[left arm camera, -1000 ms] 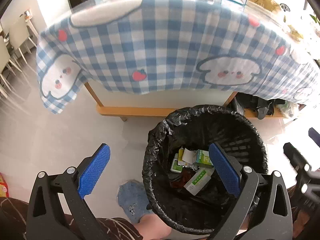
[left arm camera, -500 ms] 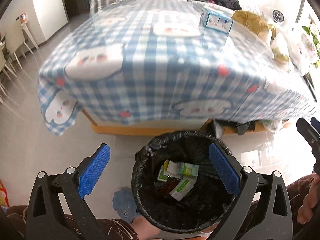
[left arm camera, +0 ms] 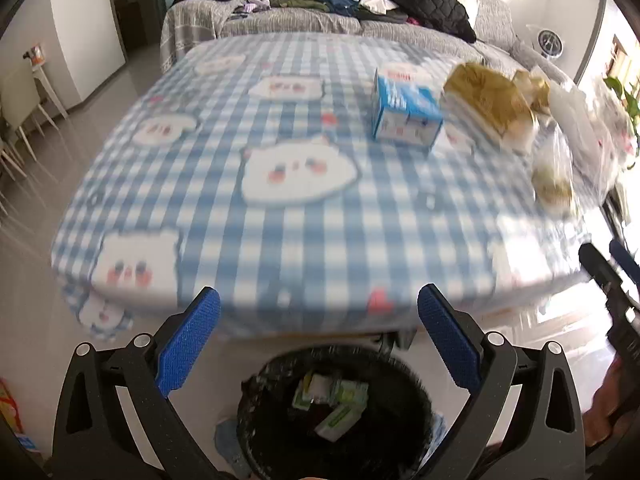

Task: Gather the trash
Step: 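Raise both open grippers from the bin back over the table, then grasp the blue milk carton with the left gripper while the right gripper grasps the clear plastic tube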

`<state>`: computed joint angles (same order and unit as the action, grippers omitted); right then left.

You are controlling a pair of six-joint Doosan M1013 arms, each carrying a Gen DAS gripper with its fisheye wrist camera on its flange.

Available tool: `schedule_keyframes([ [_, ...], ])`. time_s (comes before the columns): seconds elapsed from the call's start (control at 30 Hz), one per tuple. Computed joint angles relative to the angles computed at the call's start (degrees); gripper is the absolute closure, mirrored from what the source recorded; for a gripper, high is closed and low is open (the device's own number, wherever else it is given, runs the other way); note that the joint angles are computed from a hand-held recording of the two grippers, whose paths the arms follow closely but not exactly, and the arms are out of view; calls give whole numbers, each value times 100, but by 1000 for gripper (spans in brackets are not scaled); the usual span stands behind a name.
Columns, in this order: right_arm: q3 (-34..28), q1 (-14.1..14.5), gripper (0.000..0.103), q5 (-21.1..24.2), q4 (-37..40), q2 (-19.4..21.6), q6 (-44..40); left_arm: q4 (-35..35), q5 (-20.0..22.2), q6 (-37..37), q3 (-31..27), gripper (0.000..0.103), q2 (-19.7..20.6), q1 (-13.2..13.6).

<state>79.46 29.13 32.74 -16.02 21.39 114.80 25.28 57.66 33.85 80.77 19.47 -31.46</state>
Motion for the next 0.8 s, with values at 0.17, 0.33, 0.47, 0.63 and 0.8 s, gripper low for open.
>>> schedule_keyframes([
  [0.17,-373,-110,18,49,333,297,-326,-95,159,318,-646,6,376,153],
  [0.33,-824,-170,22,172,633,635,-635,-214,360,667,-1459,6,880,275],
  [0.47,-1121,-196,23,290,772,855,-772,-309,552,880,-2046,6,1275,370],
  [0.63,-1459,-247,26,507,1027,1121,-914,-349,749,1170,-2588,6,1651,429],
  [0.8,-1763,-263,32,766,1054,1341,-911,-316,920,1228,-2965,6,1930,468],
])
